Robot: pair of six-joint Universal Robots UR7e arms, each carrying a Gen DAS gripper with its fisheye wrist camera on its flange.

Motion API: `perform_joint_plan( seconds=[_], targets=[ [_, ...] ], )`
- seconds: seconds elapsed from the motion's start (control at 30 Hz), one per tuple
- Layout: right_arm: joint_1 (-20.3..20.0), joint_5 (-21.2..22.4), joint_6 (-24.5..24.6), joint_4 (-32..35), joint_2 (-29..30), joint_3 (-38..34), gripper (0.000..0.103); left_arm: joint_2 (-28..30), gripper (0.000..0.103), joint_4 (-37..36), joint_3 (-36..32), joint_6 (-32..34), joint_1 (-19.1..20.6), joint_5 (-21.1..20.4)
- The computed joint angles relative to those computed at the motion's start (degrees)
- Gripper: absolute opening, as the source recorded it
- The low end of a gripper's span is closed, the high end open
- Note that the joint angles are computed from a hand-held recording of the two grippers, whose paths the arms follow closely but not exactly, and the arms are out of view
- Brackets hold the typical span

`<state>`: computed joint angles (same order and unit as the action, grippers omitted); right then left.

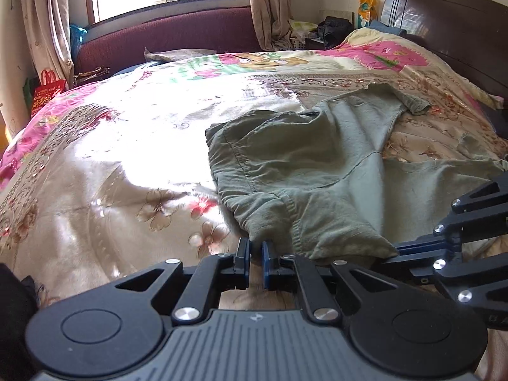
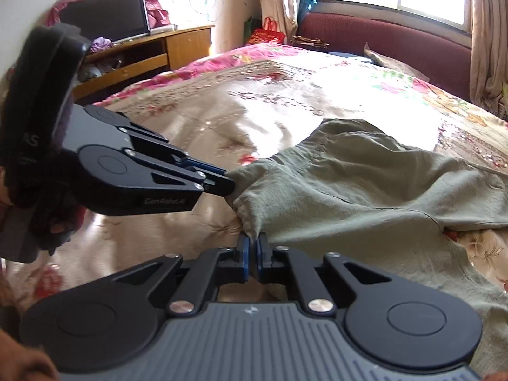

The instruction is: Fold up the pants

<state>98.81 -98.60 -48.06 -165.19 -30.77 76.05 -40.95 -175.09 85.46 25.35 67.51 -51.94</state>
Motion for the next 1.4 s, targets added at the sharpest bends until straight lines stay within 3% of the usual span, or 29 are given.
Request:
perform_joint_plan(
  seconds=[0.07,0.2,0.27,0.43,0.5,0.53,0.57,0.6,0.63,0.77,0.87,0.93,1.1,1.2,1.23,1.3,1.4],
  targets=[
    [-0.3,2.2,2.1,2.9,-2.3,3.0,0.005,-2.3,0.028,0.5,3.5,-1.2,-0.1,0.3],
    [-0.6,-2.3,3.5,3.6,-2.5,5.5,0.005,-3.7,0.062,-0.3,7.6,-2.6,0.6,0.1],
    [-0.7,-3.6,4.6,3.6,-2.6,6.0,0.007,-3.8,0.065,-1.5,8.6,-2.8,1.0,-1.3],
    [0.4,-5.2,-1.7,-0.8,-2.7,7.7,0.011,-1.8,0.077,-6.9,8.1,-0.5,1.1,-5.0],
    [0.7,-6.3,-4.2,-1.8,-1.7,7.1,0.018,-0.3,0.080,-8.0,6.8,1.3,1.2,-5.3],
    [0.9,-7.1,-4.4,-1.9,-1.1,6.6,0.022,0.5,0.080,-7.6,5.9,1.7,1.0,-4.0],
    [1.1,-8.5,-4.5,-2.2,-0.3,5.9,0.023,0.8,0.068,-6.4,5.4,1.5,1.0,-3.5],
    [1.3,-9.8,-4.8,-3.3,0.5,5.4,0.023,0.4,0.044,-3.9,5.2,0.4,1.2,-4.2],
    [1.3,-10.5,-5.0,-4.1,1.0,5.2,0.023,-0.3,0.034,-1.0,5.2,-1.1,1.4,-5.1],
    [1.4,-11.8,-6.1,-6.4,1.6,5.4,0.018,-1.6,0.029,-1.8,7.4,-1.5,1.1,-4.3],
    [1.5,-11.0,-3.0,-4.4,0.9,5.5,0.007,-3.3,0.024,-2.8,8.9,-2.6,1.2,-4.7],
    [1.8,-9.3,-0.9,-3.2,-0.6,6.8,0.007,-5.6,0.024,-3.4,10.7,-2.9,0.9,-4.8],
    [2.7,-4.6,1.2,-0.4,-3.4,10.9,0.007,-9.1,0.024,-6.1,15.0,-0.6,-0.3,1.8],
    [3.2,-5.7,2.5,2.5,-1.6,10.4,0.009,-8.8,0.024,-2.9,15.5,-2.4,-0.3,7.3],
    [3.5,-7.1,2.6,3.2,-0.7,9.9,0.013,-8.4,0.024,-2.6,15.7,-2.2,-0.5,9.1],
    [3.8,-7.8,2.6,-0.3,-0.4,11.2,0.015,-8.4,0.024,-2.3,16.6,-1.6,-1.0,10.7],
    [2.9,-3.6,5.0,-1.2,-4.2,14.4,0.022,-9.0,0.024,-3.7,17.9,-1.9,-2.3,10.5]
  ],
)
